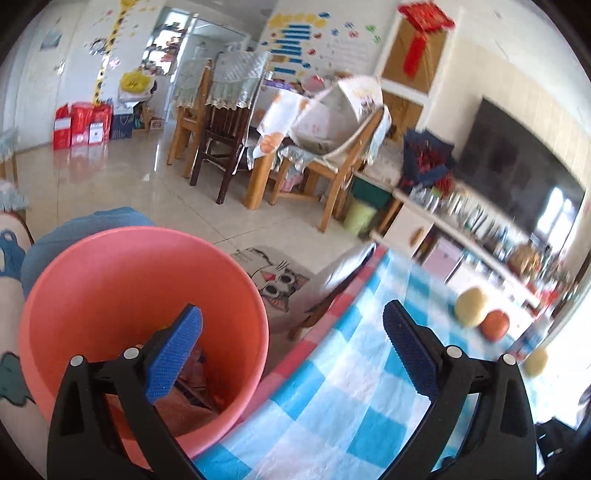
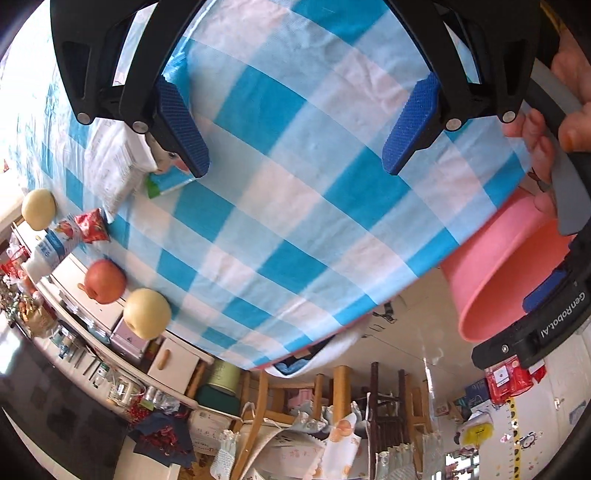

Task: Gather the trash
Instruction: 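Move both grippers back over the table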

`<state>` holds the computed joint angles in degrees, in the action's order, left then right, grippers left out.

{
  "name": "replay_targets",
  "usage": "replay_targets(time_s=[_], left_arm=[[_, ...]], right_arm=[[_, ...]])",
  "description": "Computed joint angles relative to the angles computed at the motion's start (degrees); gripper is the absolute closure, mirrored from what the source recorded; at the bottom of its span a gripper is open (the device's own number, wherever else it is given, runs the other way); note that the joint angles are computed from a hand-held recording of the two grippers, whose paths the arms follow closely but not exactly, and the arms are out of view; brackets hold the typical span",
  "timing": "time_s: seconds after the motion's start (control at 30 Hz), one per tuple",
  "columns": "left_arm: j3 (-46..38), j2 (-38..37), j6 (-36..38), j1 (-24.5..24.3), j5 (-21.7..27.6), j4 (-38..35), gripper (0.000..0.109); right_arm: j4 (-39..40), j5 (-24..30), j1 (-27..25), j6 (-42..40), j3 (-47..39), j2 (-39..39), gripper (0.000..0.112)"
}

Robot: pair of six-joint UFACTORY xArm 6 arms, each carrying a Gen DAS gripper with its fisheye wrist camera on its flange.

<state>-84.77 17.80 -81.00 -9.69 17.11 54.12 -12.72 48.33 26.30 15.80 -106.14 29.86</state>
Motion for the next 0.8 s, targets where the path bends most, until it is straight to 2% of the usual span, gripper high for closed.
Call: replay_targets(time_s=[0.07,0.13,0.3,0.47,0.63,0.8], left_arm=[[-1.93,1.31,9.1,-1.85,3.99,-6.9,0.01],[-2.93,1.93,13.7,-2.8,6.39,-9.83,0.01],[-2.21,1.52,15.92,-3.67,6.5,-9.49,0.01],[-1.38,1.19,19.48,-4.55,4.4,-11.15,0.01],[-2.96,2.36,21.08,-5.94,4.04,-10.74,0.01],[-3.95,3.35,23.45,-7.17,3.26,-12.48,0.01]], right_arm=[[-1.39,-0.83,-0.75,1.26,3.14,-2.45,0.018],[-2.94,-1.98,-1.51,2.3,5.93,-4.72,0.018],[-5.51,-5.3,-3.34,4.41,12.66,-10.3,0.018],[-7.25,-9.08,-4.85,6.68,17.57,-14.54,0.018],[-12.59,-11.77,-5.85,9.7,21.52,-17.71,0.018],[-13.89,-14.27,-7.8,10.94,25.24,-20.42,0.018]])
